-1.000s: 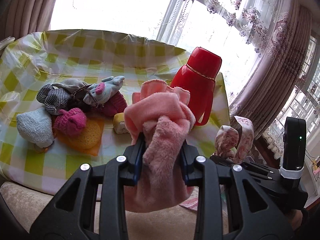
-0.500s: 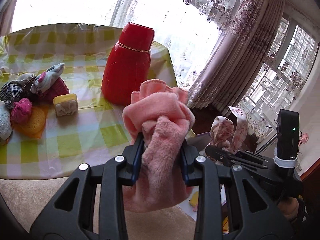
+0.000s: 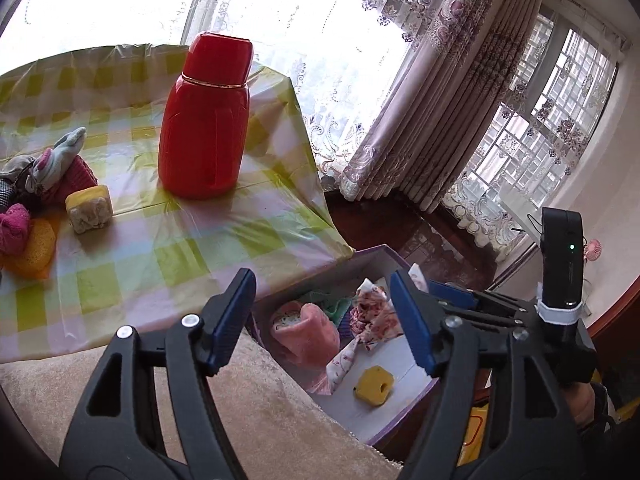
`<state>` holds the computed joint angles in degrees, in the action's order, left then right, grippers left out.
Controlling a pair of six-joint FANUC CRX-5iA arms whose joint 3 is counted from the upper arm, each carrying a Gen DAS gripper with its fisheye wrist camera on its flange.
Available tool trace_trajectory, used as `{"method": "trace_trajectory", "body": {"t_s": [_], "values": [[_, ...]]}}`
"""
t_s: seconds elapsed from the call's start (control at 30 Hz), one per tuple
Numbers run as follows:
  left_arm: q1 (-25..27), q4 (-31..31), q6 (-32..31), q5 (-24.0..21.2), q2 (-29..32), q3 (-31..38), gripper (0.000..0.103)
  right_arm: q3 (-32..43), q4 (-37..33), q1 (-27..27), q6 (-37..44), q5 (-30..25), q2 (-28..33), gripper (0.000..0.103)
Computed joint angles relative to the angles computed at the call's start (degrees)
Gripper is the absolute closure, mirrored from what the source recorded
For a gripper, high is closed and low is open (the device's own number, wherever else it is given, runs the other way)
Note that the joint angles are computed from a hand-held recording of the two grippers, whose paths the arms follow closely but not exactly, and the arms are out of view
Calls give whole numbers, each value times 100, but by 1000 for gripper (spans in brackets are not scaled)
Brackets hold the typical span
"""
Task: Organize soft objects
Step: 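Carry the pink towel and patterned cloth into the white box and release both, then move both open grippers back over the remaining items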
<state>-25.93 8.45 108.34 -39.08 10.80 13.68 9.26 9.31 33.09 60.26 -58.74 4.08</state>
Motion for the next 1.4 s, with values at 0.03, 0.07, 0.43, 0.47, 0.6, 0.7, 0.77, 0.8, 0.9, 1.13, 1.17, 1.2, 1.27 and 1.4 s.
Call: {"method": "trace_trajectory", "body": {"t_s": [0.03,0.07,0.43,0.47,0.6,0.7,0.77,0.8,0.9,1.13,1.17,1.2,1.27,1.4], "values": [[-1,-31,24,-7,-8,2,31,2,-14,-2,4,-2,3,55],[8,-49,25,-2,-2,7,31,8,-25,-2,10,-8,4,55],[85,-654,630,-151,-197,-40,30,116,-103,81,162,68,94,55],[88,-749,723,-198,-218,-33,30,149,-124,100,198,57,121,55],[235,-719,875,-146,-403,-303,30,330,-263,167,369,4,253,55],[371,-722,1053,-119,-579,-539,30,502,-444,195,490,-65,377,55],[460,-757,1208,-90,-704,-692,29,593,-484,232,541,-116,460,55],[503,-819,1312,-92,-771,-760,29,642,-498,252,562,-146,507,55],[625,-1020,1665,-130,-962,-943,29,771,-567,310,670,-180,633,55],[1054,-1498,2723,-358,-1405,-1372,29,1238,-679,536,1099,-313,1026,55],[1144,-1503,2824,-371,-1466,-1456,29,1350,-730,564,1171,-366,1110,55],[1232,-1490,2897,-374,-1523,-1537,29,1454,-773,589,1226,-412,1189,55],[1380,-1490,3013,-400,-1602,-1645,29,1674,-822,659,1309,-510,1370,55],[1651,-1404,3088,-413,-1681,-1800,29,2006,-744,837,1408,-594,1677,55]]}}
